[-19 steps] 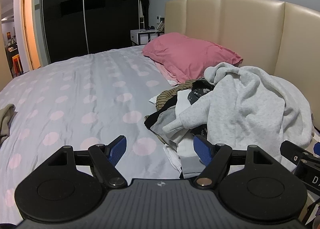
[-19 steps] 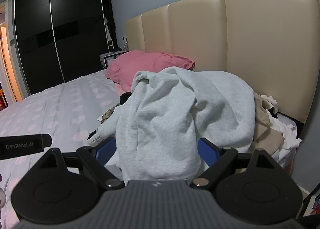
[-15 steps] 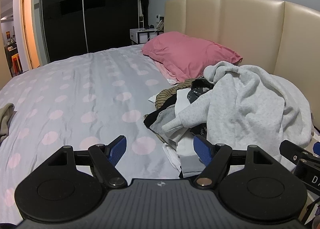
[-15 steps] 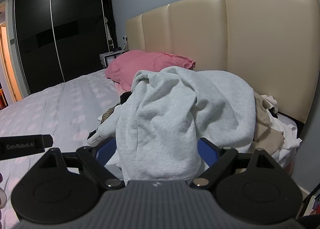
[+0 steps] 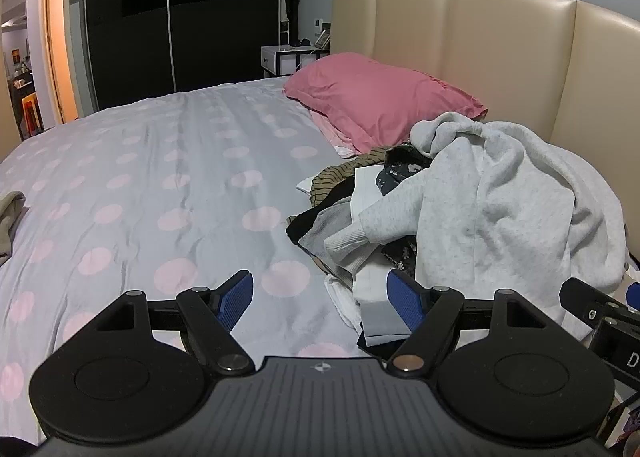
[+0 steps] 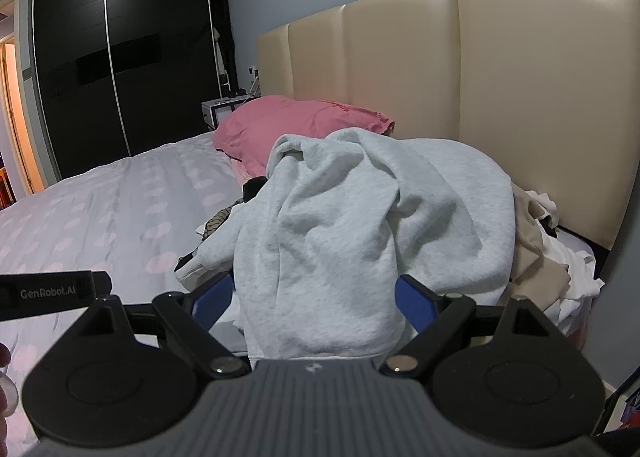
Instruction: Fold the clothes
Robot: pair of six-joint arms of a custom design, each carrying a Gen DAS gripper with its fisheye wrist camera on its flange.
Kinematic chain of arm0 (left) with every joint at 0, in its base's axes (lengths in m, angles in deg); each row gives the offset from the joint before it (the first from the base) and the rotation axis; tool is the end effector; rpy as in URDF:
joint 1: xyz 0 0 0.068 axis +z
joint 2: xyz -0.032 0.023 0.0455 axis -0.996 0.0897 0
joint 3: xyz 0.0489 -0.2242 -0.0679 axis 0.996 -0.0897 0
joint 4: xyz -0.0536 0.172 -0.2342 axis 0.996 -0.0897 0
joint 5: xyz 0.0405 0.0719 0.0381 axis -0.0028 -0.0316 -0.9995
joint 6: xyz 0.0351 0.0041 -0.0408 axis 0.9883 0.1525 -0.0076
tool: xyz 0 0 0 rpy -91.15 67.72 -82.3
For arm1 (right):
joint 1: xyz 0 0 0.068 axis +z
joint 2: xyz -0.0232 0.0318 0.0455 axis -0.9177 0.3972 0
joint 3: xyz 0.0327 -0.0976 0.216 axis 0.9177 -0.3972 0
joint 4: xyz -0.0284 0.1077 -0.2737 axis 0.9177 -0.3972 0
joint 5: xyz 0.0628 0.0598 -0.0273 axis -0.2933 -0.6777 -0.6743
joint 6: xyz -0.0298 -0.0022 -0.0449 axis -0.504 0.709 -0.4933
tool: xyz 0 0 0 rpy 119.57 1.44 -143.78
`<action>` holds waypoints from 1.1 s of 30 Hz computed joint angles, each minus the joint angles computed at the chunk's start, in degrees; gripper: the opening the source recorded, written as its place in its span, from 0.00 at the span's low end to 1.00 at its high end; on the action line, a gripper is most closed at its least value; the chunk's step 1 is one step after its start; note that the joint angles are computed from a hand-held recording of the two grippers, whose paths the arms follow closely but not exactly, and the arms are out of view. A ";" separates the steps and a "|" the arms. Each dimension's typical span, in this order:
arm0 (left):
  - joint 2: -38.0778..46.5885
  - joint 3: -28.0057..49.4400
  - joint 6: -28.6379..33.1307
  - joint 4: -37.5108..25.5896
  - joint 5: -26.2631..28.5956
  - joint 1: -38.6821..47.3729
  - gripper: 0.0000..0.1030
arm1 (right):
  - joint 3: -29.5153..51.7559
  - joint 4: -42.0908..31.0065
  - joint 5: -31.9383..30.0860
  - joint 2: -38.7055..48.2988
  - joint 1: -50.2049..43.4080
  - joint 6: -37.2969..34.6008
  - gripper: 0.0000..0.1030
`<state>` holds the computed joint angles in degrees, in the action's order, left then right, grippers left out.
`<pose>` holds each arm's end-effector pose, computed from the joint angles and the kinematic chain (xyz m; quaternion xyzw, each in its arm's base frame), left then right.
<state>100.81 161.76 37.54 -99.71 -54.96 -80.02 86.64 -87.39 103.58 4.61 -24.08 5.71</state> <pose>0.3612 0.0177 0.3033 0.1710 0.8799 -0.0855 0.4350 0.2416 0.1818 0.3086 0.2374 0.8183 -0.0802 0.5172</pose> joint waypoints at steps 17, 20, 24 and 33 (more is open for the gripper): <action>1.34 1.14 0.04 -1.48 1.47 0.98 0.71 | 0.51 0.32 -0.47 0.94 -0.60 -0.91 0.87; 1.47 1.43 0.33 -1.93 1.96 1.29 0.71 | 0.48 0.27 -0.38 0.93 -0.54 -1.04 0.87; 1.67 1.68 0.63 -2.25 2.32 1.57 0.71 | 1.29 -0.23 -0.05 1.77 -0.25 -0.84 0.87; 1.94 2.20 0.54 -2.94 2.00 1.50 0.71 | 2.10 -0.91 0.23 2.46 -0.02 -0.58 0.86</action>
<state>102.75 163.96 38.08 -102.65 -52.96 -78.53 88.74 -88.30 103.80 7.07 -24.10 5.13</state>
